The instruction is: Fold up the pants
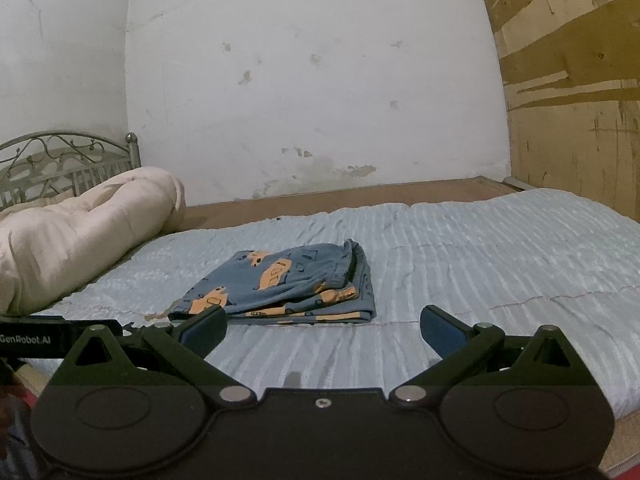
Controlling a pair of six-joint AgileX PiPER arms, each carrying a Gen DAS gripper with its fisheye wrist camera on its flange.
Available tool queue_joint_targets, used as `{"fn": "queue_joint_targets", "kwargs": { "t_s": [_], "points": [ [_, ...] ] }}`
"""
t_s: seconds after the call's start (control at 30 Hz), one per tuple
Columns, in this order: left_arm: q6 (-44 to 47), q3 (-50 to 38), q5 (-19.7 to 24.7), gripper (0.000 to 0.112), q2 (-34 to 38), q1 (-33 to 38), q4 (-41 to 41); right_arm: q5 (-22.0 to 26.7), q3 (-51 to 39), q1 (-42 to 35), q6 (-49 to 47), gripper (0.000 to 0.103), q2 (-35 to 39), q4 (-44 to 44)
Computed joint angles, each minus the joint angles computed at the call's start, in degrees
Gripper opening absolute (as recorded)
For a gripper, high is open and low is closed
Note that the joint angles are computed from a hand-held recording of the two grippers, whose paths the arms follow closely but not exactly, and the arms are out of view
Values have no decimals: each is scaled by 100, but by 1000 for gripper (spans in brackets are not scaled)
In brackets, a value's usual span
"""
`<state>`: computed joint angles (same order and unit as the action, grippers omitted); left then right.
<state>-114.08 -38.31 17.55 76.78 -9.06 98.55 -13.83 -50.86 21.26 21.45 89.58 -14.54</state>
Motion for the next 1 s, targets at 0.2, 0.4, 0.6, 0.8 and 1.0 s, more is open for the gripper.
{"fn": "queue_joint_targets", "kwargs": {
  "t_s": [0.2, 0.4, 0.6, 0.8, 1.0],
  "points": [
    [6, -5, -2, 102, 4, -1, -3, -12, 15, -28, 139, 102, 9, -148],
    [-2, -3, -6, 102, 11, 2, 2, 3, 14, -22, 128, 102, 9, -136],
    [-26, 3, 17, 102, 24, -16, 18, 9, 11, -30, 168, 102, 11, -184],
    [-7, 14, 17, 102, 43, -28, -9, -7, 19, -50, 214, 102, 29, -227],
    [135, -21, -24, 102, 68, -20, -135, -20, 29, -63, 248, 102, 34, -263]
  ]
}}
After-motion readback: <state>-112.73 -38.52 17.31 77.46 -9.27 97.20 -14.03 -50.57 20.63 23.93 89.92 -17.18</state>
